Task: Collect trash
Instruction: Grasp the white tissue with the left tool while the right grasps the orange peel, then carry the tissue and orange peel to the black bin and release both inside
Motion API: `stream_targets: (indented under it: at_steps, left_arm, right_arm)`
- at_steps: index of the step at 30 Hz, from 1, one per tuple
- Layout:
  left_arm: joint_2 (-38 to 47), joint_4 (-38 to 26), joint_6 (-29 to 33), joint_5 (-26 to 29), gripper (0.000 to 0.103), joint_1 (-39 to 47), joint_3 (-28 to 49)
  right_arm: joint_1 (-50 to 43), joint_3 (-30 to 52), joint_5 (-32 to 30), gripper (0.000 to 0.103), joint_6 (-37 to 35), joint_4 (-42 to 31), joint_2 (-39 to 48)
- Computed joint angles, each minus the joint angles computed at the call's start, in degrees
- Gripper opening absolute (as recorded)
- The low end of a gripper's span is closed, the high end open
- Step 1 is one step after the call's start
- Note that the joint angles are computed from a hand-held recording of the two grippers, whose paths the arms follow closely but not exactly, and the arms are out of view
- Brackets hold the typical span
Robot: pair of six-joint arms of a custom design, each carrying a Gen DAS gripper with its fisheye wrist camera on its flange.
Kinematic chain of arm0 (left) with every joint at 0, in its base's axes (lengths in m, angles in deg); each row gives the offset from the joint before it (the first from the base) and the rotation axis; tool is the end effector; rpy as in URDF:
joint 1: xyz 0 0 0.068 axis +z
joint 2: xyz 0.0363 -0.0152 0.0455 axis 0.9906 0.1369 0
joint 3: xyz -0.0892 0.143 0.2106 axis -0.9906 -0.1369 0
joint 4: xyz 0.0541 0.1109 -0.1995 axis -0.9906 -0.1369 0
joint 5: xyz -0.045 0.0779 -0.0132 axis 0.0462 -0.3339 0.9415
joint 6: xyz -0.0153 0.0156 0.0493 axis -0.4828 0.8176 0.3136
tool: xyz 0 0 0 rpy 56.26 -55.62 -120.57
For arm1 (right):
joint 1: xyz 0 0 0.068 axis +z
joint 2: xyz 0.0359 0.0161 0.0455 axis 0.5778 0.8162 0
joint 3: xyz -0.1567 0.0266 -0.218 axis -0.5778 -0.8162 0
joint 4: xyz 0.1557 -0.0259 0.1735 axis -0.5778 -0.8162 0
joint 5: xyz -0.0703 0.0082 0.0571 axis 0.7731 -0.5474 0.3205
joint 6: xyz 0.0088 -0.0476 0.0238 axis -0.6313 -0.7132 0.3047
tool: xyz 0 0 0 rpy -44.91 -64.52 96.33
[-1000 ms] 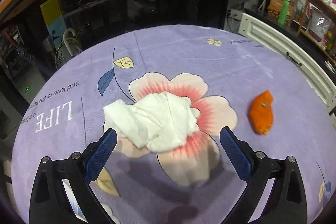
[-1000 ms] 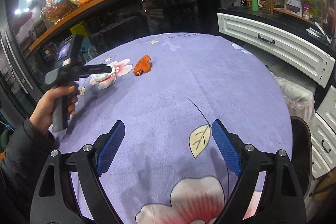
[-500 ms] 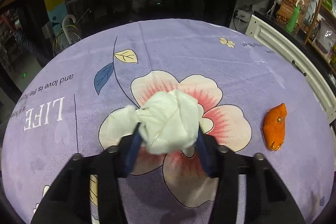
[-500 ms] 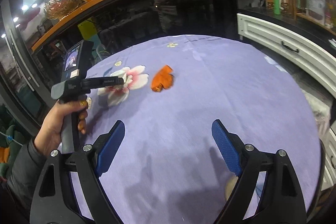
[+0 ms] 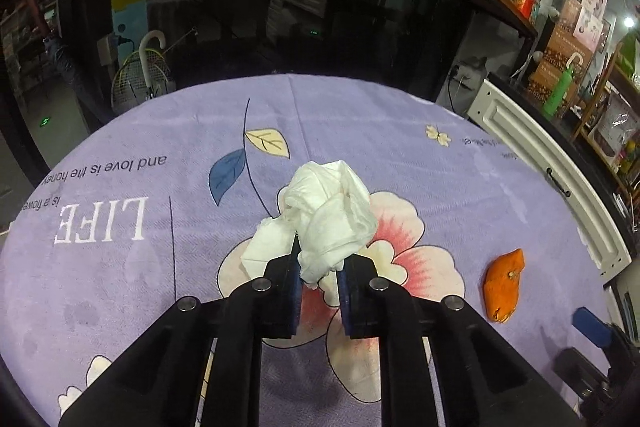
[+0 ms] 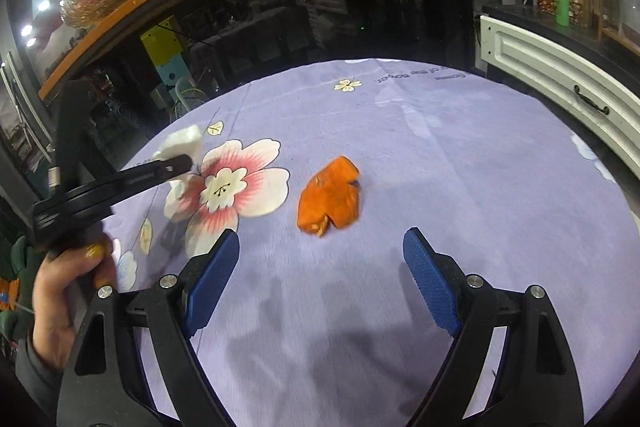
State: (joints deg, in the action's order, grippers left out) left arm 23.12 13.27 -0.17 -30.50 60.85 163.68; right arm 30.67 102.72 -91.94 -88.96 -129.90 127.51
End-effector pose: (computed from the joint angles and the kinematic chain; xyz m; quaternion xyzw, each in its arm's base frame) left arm 0.2285 -0.0831 0.3782 -0.0380 0.9236 -0.0716 0.3748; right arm 0.2109 -0.0045 0.3807 -0.0307 0.9141 0.1515 0.3750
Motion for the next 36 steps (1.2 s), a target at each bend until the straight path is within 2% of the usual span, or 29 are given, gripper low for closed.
stream_targets:
  at_steps: [3, 12, 15, 19, 23, 30, 36]
  left_arm:
    - [-0.38, 0.88, 0.09, -0.81, 0.015, -0.68, -0.29]
    - [0.34, 1.44, 0.62, -1.13, 0.015, -0.69, -0.26]
    - [0.23, 1.69, 0.83, -1.08, 0.015, -0.74, -0.52]
    - [0.08, 1.84, 0.84, -1.15, 0.015, -1.00, -0.74]
    - [-0.09, 2.04, 0.97, -1.30, 0.015, -0.99, -0.93]
    - [-0.62, 2.47, 0.51, -2.52, 0.015, -3.13, -1.11]
    - [-1.13, 2.39, 0.31, -5.11, 0.015, -8.74, -0.03]
  right_arm:
    - [3.80, 0.73, 4.15, 0.084, 0.84, 2.23, 3.37]
    - [10.46, 4.59, 12.38, 0.072, 0.95, 3.18, 11.12]
    - [12.06, 6.16, 15.00, 0.064, 0.56, 2.26, 13.36]
    - [12.72, 6.10, 17.21, 0.045, -0.09, 3.03, 14.00]
    - [12.56, 4.84, 18.37, 0.036, -1.24, 3.96, 13.16]
    - [6.89, 2.89, 11.60, 0.031, -0.68, 3.22, 8.22]
    - [-3.52, 1.12, 2.63, 0.031, -6.02, -2.94, -1.01]
